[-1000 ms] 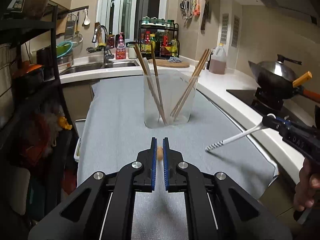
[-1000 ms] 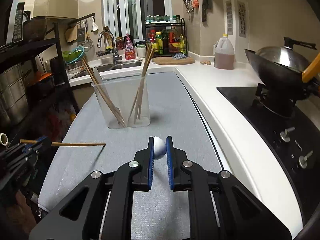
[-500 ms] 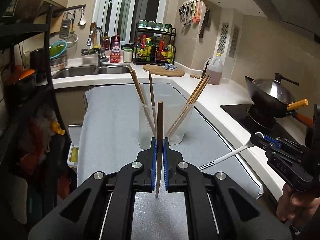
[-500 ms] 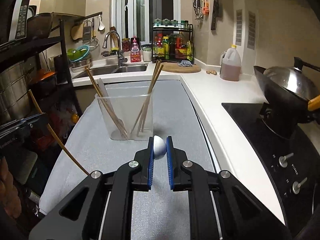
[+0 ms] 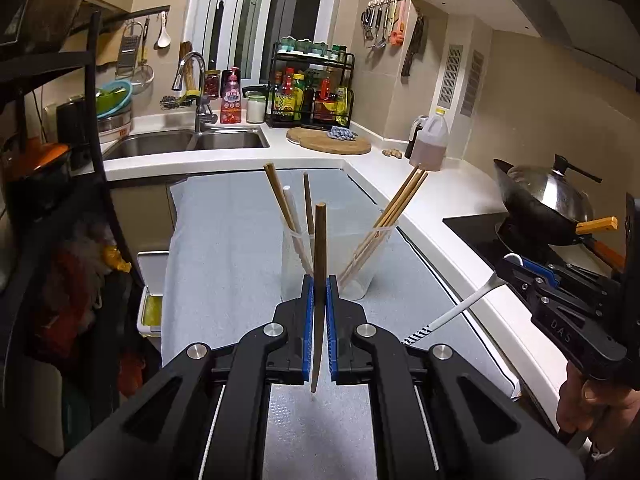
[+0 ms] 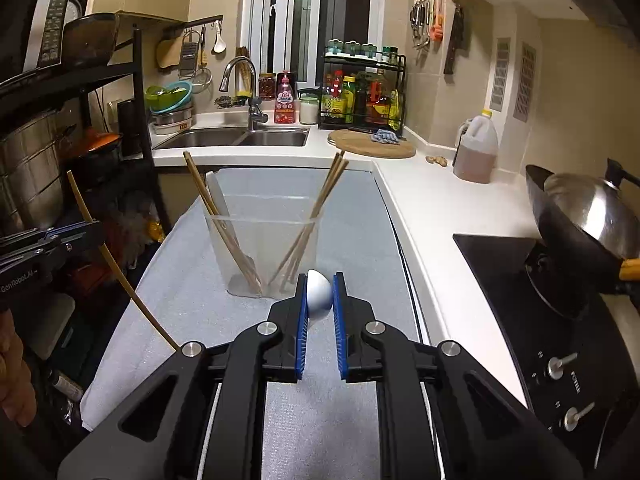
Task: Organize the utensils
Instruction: 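Carry the spoon over the cup while the left tool carries the chopstick there, then open the right tool dropping the spoon in the cup while the left tool releases the chopstick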
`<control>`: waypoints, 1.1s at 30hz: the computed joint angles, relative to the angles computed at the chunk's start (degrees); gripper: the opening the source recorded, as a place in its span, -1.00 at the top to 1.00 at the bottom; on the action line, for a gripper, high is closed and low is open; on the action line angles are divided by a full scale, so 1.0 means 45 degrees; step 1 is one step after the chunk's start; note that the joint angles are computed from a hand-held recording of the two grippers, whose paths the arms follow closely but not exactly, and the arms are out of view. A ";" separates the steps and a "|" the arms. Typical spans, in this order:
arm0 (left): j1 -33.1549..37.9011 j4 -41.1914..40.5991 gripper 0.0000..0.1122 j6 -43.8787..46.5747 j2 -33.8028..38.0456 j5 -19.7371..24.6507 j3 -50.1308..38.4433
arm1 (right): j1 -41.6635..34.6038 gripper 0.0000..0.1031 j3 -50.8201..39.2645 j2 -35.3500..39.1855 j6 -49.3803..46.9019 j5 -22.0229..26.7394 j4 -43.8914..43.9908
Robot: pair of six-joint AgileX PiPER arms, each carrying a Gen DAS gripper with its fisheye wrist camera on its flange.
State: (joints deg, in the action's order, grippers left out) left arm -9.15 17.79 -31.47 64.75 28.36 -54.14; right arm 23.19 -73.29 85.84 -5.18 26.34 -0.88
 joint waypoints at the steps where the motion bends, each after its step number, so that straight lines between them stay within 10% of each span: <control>1: 0.0080 -0.0245 0.89 0.0252 0.0051 0.0115 -0.0185 | 0.0012 0.77 -0.0353 0.0089 -0.0137 0.0262 0.0135; 20: 0.1276 -0.3484 0.89 0.4241 0.4950 0.2869 -0.9520 | -0.0269 0.77 -1.1603 0.5355 -0.1561 0.4724 0.1760; 33: 0.1690 -0.3631 0.89 0.4696 0.8142 0.2715 -1.0381 | 0.0025 0.77 -1.6360 0.9814 -0.2076 0.6708 0.1830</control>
State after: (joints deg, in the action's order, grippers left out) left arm -1.55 1.45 -10.34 101.39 40.57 -100.86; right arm 23.30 -146.91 130.01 -14.53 56.53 7.35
